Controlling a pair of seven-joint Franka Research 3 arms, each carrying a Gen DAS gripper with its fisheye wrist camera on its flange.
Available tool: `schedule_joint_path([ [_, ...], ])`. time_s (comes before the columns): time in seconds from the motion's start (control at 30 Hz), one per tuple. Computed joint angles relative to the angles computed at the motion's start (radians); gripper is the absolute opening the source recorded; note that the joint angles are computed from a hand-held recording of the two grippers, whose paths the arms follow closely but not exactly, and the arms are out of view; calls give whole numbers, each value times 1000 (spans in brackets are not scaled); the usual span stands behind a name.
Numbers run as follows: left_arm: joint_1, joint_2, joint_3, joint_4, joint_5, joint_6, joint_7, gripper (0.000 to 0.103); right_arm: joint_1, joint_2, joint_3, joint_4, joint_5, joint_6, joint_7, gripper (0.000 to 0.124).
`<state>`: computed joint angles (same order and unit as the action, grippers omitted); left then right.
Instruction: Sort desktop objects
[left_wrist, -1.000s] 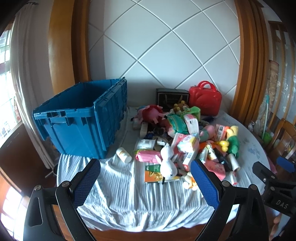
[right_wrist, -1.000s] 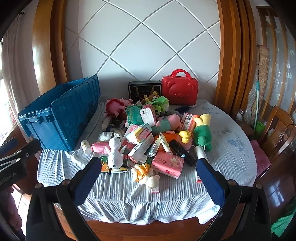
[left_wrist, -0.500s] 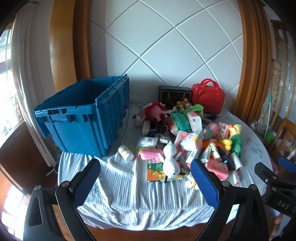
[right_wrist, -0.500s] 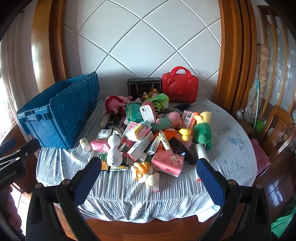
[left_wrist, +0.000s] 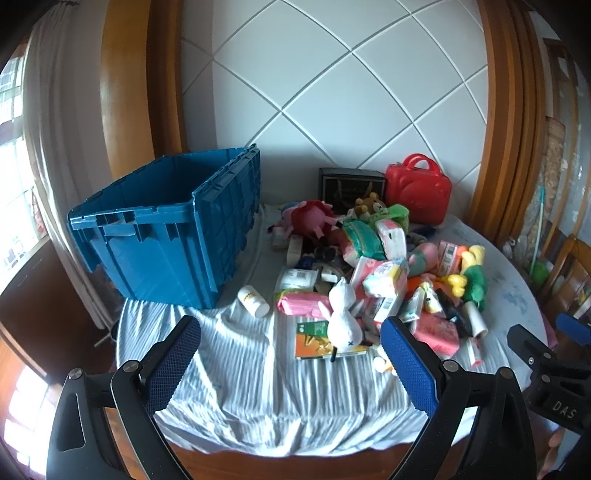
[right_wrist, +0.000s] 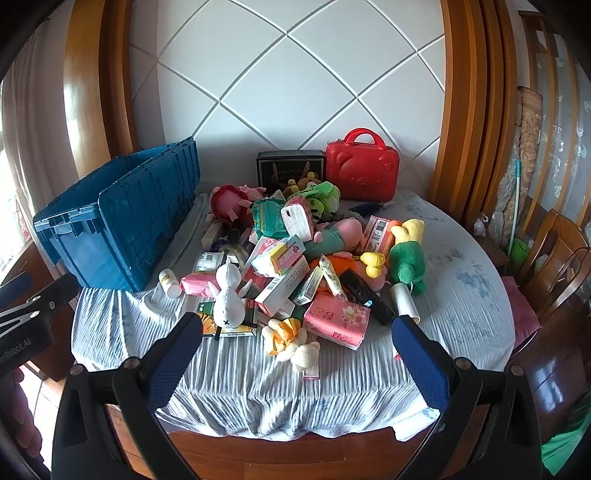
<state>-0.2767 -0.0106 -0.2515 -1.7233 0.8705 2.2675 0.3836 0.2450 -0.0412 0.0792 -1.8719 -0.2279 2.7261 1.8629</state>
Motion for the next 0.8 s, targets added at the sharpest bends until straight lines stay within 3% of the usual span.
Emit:
schedule_joint_path([
  [0.8, -25, 71, 14, 69, -13, -35, 17, 99, 4, 46, -21, 35, 68, -14, -67, 103],
])
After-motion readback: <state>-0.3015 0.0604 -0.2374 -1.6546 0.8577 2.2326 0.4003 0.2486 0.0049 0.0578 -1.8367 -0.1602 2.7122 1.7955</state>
